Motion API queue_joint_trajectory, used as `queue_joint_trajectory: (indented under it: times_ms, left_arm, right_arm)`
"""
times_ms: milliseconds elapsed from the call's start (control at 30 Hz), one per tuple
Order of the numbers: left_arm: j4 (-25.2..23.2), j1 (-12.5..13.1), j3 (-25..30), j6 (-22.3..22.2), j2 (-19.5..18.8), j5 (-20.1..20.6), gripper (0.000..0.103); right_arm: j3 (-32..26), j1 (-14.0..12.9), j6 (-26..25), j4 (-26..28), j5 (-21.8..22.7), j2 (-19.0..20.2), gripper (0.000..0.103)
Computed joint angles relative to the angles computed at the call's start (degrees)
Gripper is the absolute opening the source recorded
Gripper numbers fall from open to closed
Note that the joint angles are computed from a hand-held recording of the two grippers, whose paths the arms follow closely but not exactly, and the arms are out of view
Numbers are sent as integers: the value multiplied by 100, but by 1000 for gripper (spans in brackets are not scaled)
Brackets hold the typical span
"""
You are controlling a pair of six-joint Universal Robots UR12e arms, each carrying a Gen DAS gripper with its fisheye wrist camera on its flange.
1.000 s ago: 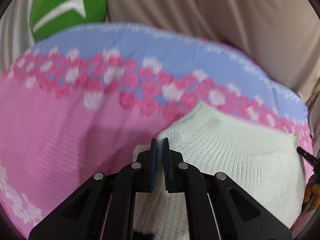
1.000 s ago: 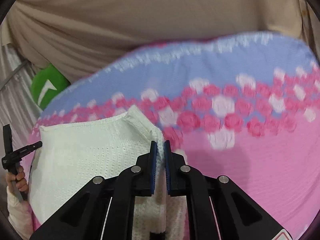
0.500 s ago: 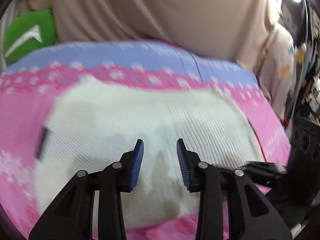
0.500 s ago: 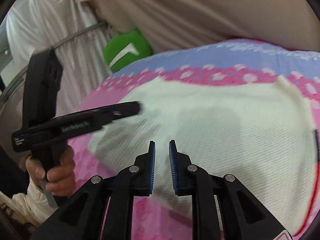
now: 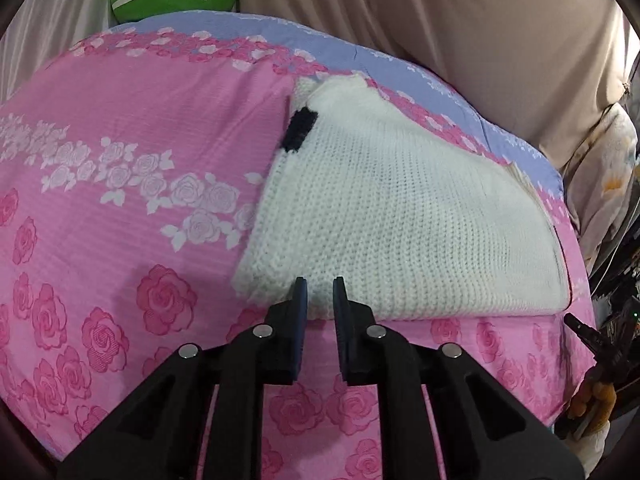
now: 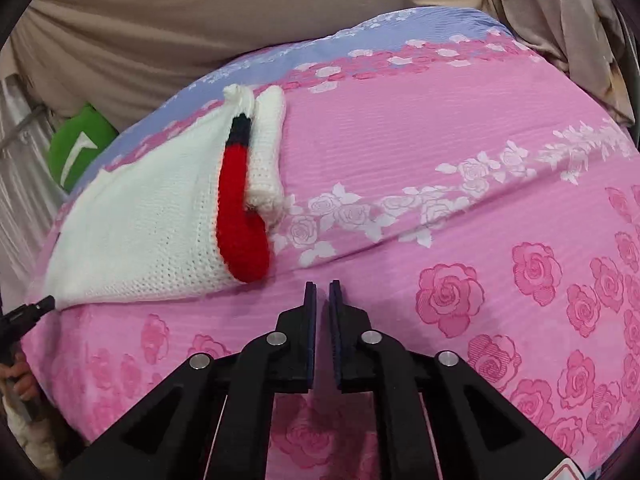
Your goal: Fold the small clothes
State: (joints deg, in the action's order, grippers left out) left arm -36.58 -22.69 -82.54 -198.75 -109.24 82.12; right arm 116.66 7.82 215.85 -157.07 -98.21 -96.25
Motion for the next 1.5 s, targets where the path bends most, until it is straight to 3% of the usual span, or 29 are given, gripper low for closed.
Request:
queue_joint_trajectory:
  times_ms: [100, 167, 233, 333, 400, 467, 533, 567, 600, 667, 733, 767, 833, 867, 967, 1067, 1133, 1200, 1233, 1300, 1367, 1400, 1500]
  left_arm:
    - [266, -131, 366, 232, -161, 0, 13]
    - [358, -264, 762, 383, -363, 47, 15]
    - [327, -396, 1255, 545, -643, 112, 24]
    - [-44, -528, 2108, 691, -1168, 74, 24]
    - [-444, -629, 2678, 766, -1535, 373, 21]
    - [-935, -690, 3240, 726, -1915, 865, 23]
    - [-1342, -619, 3509, 654, -2114, 926, 24]
    - [-1373, -586, 3439, 617, -2094, 1008, 24]
    - [-1351, -547, 3346, 592, -2063, 1103, 24]
    - [-1130, -418, 2931, 523, -1867, 1198, 25]
    - [-792, -249, 2472, 436, -1651, 915, 24]
    - [-543, -155, 2237, 369, -1546, 616, 23]
    - [-204, -81, 1972, 239, -1439, 384, 21]
    - [-119, -93, 1939, 200, -1435, 420, 21]
    - [-95, -230, 2002, 249, -1487, 899, 20]
    - [-75, -285, 2026, 375, -1510, 1113, 21]
    - [6, -285, 1975, 406, -1495, 1116, 21]
    - [66, -288, 1954, 455, -1496, 1156, 21]
    - [89, -304, 1943, 480, -1496, 1208, 21]
    - [123, -336, 1939, 565, -1504, 1337, 21]
    - [145, -351, 1939, 602, -1511, 1403, 21]
    - [163, -346, 1928, 602, -1508, 1391, 21]
    - [209, -331, 1911, 553, -1504, 1301, 21]
  right_arm:
    - [-444, 179, -606, -625, 151, 307, 12]
    - [-822, 255, -1008, -845, 503, 582, 13]
    - [-1376, 357, -1362, -861, 863, 1021, 13]
    - [-2318, 435, -1745, -422, 1409, 1758, 13]
    - [-2837, 494, -1956, 70, 1601, 2171, 13]
    - [-3144, 495, -2058, 523, 1568, 2440, 10]
    - [-3157, 372, -1982, 729, 1582, 2516, 7]
    - [-2994, 269, -1869, 606, 1649, 2445, 0]
    - [-2809, 158, -1727, 431, 1737, 2343, 0]
    - [-2307, -93, -1319, 45, 1449, 2001, 0]
    - [-1832, -327, -833, -46, 855, 1629, 0]
    - [-1688, -448, -620, -74, 812, 1523, 0]
    - [-1287, -783, -48, -539, 1376, 1340, 0]
    - [-1244, -832, -23, -576, 1502, 1317, 0]
    - [-1511, -532, -508, -293, 844, 1380, 4]
    - [-1664, -376, -651, -504, 780, 1458, 12]
    - [-1800, -361, -690, -353, 634, 1559, 12]
    - [-1966, -392, -617, 214, 384, 1707, 7]
    - [-1959, -463, -456, 269, 525, 1732, 0]
    - [-1881, -482, -370, 61, 608, 1642, 0]
    - [-1759, -435, -387, -409, 552, 1564, 13]
    - [-1739, -413, -458, -513, 521, 1551, 13]
    - [-1876, -410, -522, 50, 359, 1672, 12]
